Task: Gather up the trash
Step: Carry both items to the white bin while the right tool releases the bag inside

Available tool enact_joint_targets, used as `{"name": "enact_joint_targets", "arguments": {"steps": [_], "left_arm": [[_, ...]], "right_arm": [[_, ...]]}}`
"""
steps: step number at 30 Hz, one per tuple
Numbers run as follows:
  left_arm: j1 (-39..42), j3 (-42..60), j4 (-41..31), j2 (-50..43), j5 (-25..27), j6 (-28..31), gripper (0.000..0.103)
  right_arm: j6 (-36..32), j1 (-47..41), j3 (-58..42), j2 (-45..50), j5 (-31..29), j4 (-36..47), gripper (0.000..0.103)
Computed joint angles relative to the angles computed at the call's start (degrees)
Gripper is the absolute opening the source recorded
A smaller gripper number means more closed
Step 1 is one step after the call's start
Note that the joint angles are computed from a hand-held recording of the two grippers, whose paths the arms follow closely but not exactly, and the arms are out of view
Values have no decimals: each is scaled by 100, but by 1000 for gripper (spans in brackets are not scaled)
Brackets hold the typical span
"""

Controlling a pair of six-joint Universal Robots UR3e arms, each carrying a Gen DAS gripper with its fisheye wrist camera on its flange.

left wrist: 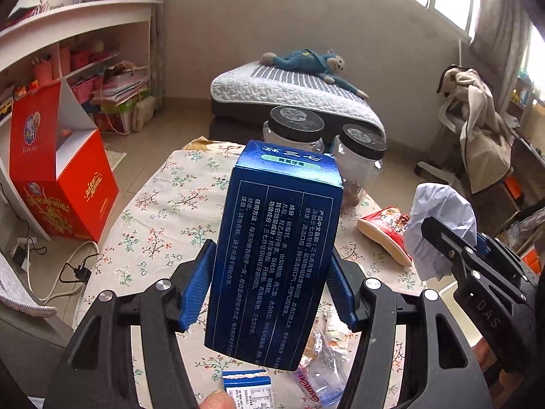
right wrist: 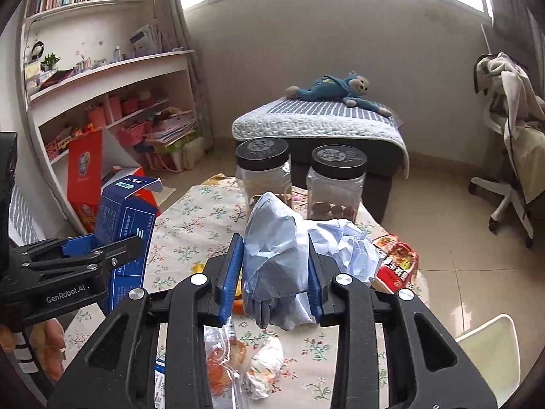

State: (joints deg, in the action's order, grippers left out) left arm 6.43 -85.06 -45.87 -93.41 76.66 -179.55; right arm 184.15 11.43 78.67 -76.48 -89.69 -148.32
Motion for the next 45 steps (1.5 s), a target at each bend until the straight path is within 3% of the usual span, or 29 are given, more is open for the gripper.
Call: {"name": "enact_joint_targets", "arguments": {"steps": [11,17,30,34,39,45], "left_arm": [[-950,-119,757,-114,594,-553,61],[-1453,-24,915,-273,772,-675,61],[-2713,433,876,-971,1138,-682,61],[-3176,924,692,-1420,1164,-795,61],[-3731,1913,269,-2147,1170,-987,61],[-4276,3417,-432,-3093,1231,-1107,62]], "right_arm": [[128,-402,1061,-991,-740,-225,33],[114,-902,1557,-1567,-866,-110,33],[149,-2900,2297,-2772,-875,1352,37],[231,-3380,2701,-3176,-1131,1106,80],[251,-3941,3100,-3559,-1380,528,94],[166,-4692,3321,-3933,-1184,330,96]]}}
